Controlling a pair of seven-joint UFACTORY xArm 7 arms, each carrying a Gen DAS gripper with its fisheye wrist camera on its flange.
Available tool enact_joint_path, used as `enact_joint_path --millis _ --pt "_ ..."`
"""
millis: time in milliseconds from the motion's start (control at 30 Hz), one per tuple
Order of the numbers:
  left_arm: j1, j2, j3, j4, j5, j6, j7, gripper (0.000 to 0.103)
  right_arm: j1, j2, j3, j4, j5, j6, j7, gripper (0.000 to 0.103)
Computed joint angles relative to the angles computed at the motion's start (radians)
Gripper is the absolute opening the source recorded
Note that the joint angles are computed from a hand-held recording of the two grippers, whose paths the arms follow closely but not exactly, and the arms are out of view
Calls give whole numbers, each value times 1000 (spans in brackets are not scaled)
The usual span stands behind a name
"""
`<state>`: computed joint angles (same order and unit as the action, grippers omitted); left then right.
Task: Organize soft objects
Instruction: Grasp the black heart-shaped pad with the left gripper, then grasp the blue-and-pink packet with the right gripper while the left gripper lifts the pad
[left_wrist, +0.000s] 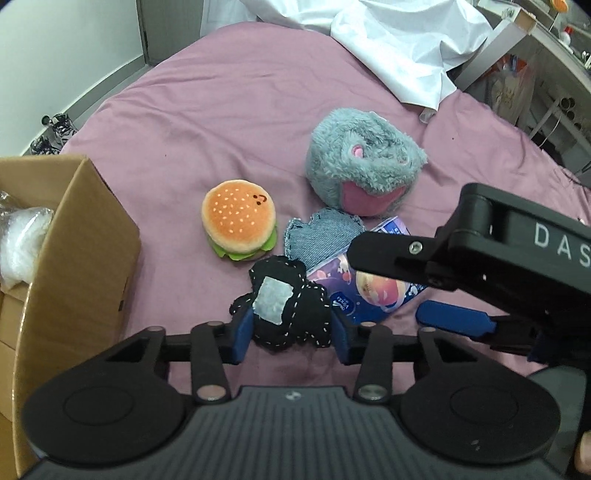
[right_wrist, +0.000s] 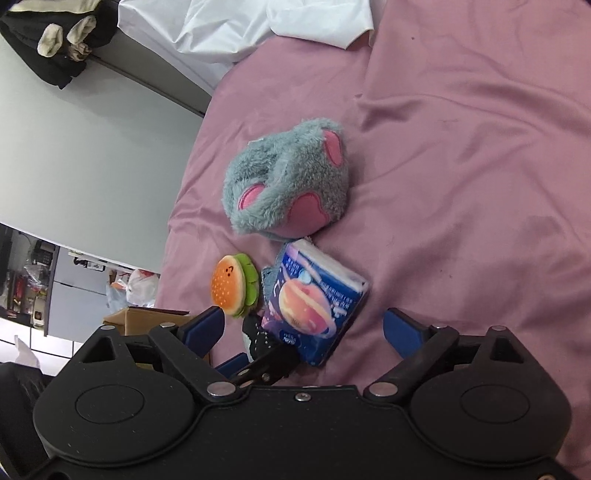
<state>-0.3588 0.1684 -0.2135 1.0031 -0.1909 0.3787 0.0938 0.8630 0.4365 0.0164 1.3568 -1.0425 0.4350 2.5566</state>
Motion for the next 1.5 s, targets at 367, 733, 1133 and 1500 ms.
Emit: enact_joint_path --millis 367,733,1133,1500 --pt "39 -31 -30 2 -225 28 172 19 16 8 11 19 51 121 -86 31" --pt "23 -128 0 -41 -361 23 283 18 40 -19 62 60 56 310 -163 18" --pt "-15 -274 56 -135 -392 26 358 19 92 -41 116 140 36 543 -206 17" --pt "-31 -409 132 -181 -401 73 406 19 165 5 121 281 8 683 -296 17"
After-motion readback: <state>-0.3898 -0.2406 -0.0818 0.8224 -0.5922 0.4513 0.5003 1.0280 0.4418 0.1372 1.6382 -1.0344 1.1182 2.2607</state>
